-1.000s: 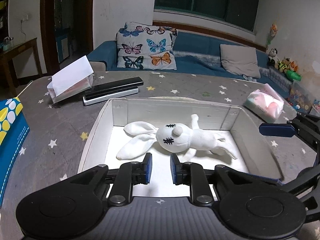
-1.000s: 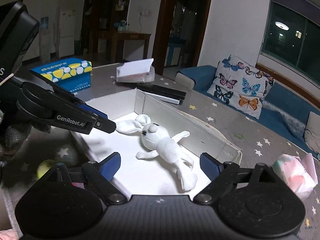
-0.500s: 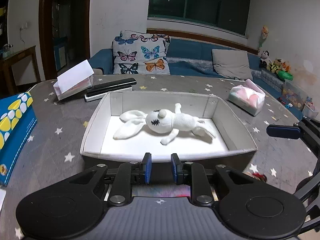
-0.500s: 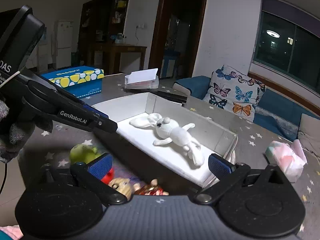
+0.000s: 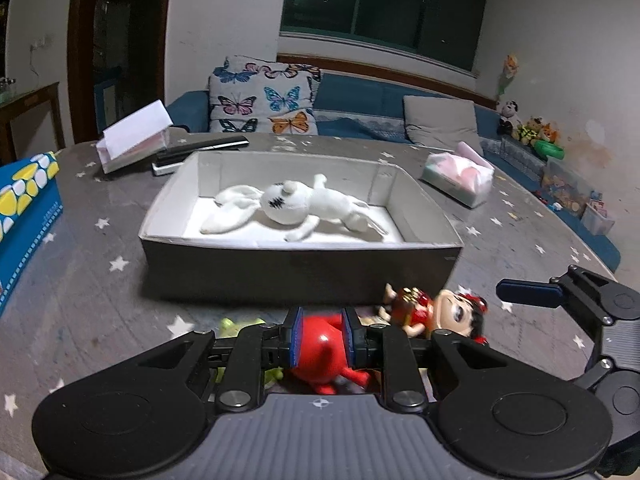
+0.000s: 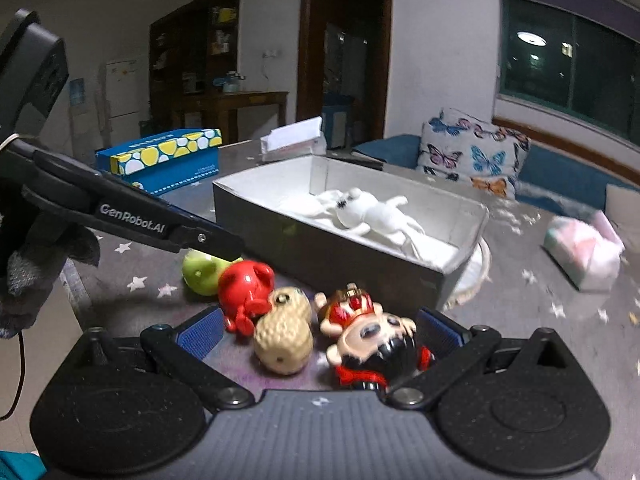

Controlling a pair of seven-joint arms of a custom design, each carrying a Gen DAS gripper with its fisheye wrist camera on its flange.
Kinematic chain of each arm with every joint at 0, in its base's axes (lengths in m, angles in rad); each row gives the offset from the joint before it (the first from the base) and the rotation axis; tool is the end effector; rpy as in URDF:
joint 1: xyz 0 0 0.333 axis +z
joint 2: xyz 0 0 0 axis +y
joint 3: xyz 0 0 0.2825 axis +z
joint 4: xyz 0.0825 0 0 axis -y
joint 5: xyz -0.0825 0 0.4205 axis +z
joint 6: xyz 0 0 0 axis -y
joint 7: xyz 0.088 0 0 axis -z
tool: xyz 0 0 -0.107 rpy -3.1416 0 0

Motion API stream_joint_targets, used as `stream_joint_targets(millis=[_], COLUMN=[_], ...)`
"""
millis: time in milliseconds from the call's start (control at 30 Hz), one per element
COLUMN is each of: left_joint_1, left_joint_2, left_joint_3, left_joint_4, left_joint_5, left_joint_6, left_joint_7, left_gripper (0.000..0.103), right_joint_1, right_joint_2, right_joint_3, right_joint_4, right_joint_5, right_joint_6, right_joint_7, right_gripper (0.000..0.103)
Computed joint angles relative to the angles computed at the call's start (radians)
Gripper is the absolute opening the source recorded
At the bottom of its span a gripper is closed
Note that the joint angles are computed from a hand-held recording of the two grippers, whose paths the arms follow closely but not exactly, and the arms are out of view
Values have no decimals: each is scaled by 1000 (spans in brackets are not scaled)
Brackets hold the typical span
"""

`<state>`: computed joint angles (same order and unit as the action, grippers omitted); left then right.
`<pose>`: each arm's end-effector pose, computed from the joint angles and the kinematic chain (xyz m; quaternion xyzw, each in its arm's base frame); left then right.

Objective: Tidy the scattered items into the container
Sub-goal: 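Withdraw the left gripper and move it to the green alien figure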

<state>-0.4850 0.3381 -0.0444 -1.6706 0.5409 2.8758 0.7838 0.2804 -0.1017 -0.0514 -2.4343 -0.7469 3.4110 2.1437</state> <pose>0.6106 -0.3869 0.4597 -0.5715 0.6934 -0.3819 0.2163 0.4984 0.1950 0.3973 -0.7467 0.4517 -0.2677 0.4083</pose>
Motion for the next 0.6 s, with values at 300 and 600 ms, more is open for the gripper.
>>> stream_joint_targets(millis=[300,600], left_joint_1=[4,16], left_joint_2=[-18,-66], left_joint_3=[-20,-20], left_joint_4=[-47,-128], left_joint_5=[-49,-62], left_joint_6=[28,36], left_joint_7=[62,45], left_gripper=[23,23], right_joint_1=[-60,-18], right_joint_2=[-34,-16], right_joint_3=[103,66], right_joint_4=[-70,-67], right_joint_5=[302,330], right_joint_6=[-37,-44], right_joint_7=[-186,-186], right_gripper=[103,103])
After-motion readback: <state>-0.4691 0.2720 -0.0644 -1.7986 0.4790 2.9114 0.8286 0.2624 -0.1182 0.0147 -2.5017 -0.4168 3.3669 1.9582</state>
